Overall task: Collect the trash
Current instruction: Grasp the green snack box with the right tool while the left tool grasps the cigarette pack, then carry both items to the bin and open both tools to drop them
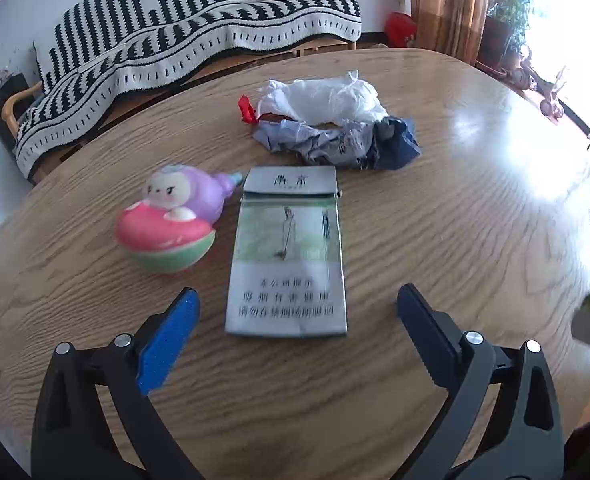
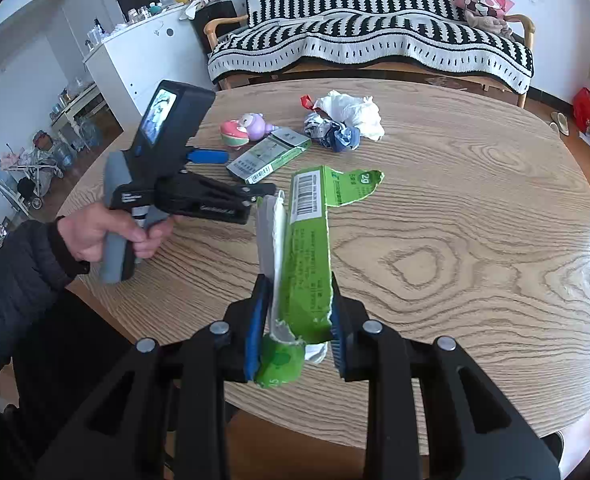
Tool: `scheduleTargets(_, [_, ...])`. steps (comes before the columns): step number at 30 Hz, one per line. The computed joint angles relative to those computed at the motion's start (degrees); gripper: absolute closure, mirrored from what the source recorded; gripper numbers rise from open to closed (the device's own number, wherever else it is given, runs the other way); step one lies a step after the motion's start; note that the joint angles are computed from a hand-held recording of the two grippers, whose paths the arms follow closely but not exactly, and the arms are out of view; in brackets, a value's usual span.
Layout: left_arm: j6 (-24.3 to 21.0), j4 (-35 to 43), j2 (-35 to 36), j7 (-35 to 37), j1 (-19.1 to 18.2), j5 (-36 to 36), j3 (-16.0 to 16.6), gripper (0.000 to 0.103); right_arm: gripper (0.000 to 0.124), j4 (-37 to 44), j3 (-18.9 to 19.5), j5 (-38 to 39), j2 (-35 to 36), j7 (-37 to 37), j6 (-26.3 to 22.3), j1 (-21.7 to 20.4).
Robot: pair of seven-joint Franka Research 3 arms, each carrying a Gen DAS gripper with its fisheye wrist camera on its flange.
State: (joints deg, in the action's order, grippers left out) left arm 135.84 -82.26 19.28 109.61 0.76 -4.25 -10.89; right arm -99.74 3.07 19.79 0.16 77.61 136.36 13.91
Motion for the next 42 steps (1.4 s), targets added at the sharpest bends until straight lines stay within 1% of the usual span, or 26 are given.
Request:
scheduleTargets(3, [-0.87,1.52,1.07,-1.46,-0.09,-0.45,-0.07,0.009,0.096,-0.34,-0.19,0.13,-0.23,0.45,-0.02,-0.17])
scheduleTargets(4, [-0.81,1.43,0.94,-1.75,0.03,-0.94,-0.20,0.017,0.096,-0.42,-0.24,0.12,-0.32,0.64,0.06,-0.23])
scheduleTargets(5, [-0.48,1.05,0.64,-2.07,-0.08,-0.70,-0.12,0.031,0.096,-0.57,-0.27,0.17,-0.49,0.79,0.12,-0.29])
scheduleTargets(7, [-1.16,1.22,0.28,-2.47,-0.29,-0.47,-0.14,0.049,0.096,-1.13,-0.40,0.58,-1.01,0.92,0.36,-0.45])
scheduleTargets(9, [-3.63,1.84,0.15,-3.07,-0.09,-1.39,-0.31,0.050,0.096,-1.79,-0.47,0.58,-1.56,1.44,0.74,-0.58])
scheduleTargets(12, [-3.44,-0.48,-2.24,-3.17,-0.54,-0.53,-0.07,0.050,0.096,-3.92,-0.77,0.28,-3.34,2.40,1.85,-1.01])
scheduleTargets(14, [-3.67,-1.37,-3.87,-2.92,-0.39,-1.69,-0.24,0.050,0.096,-5.38,-1.05,0.01,-4.69,3.19,2.60,-1.46])
scheduleTargets(18, [-0.62,-4.83,-8.16,-1.72,-0.69,-5.14,-0.70,0.050,0.096,-9.91,-1.96,-1.01,-8.58,7.14,5.47,-3.26])
scheduleTargets(21, [0.51,-6.03,-10.03,-0.49,-2.03,-8.34,-1.47,0.050,0.096,-13.35,-2.35,-3.22,-11.50,11.16,7.59,-5.23])
scheduleTargets(23, [1.49,-7.14,-11.23,0.95,-3.42,-10.36,-2.19,0.050,0.096,-16.52,-2.13,-7.19,-14.25,16.27,9.35,-7.78])
scheduleTargets(25, [2.19,-8.11,-12.23,2.57,-5.06,-12.33,-2.93,0.050,0.096,-19.30,-1.15,-13.01,-16.85,21.91,10.66,-10.93])
scheduleTargets(28, [2.51,-9.28,-13.37,4.71,-8.00,-15.39,-4.21,0.050,0.096,-23.56,-0.74,-17.95,-21.04,28.97,11.66,-15.21])
scheduleTargets(30, [2.96,-10.24,-14.04,5.83,-10.08,-17.18,-5.06,0.050,0.096,-25.66,-0.18,-20.94,-23.14,33.10,11.31,-18.07])
scheduleTargets(33, [3.17,-11.14,-14.42,7.42,-12.87,-19.38,-6.00,0.050,0.096,-29.54,-0.42,-23.37,-26.70,38.90,9.94,-22.21])
scheduleTargets(34, [3.29,-11.49,-14.45,7.92,-13.80,-20.01,-6.35,0.050,0.096,-30.71,-0.25,-24.84,-27.80,40.92,8.49,-24.10])
scheduleTargets(35, [3.32,-11.62,-14.25,8.30,-14.94,-20.32,-6.87,0.050,0.096,-31.76,-0.50,-25.53,-28.68,41.91,7.74,-25.04])
scheduleTargets(37, [3.64,-12.18,-14.17,9.09,-16.62,-21.24,-7.52,0.050,0.096,-33.92,-1.54,-26.16,-30.23,43.13,6.17,-26.65])
scheduleTargets(42, [3.74,-11.64,-12.07,9.26,-20.19,-21.50,-9.06,0.050,0.096,-38.29,-4.30,-25.44,-31.90,42.50,2.96,-28.65])
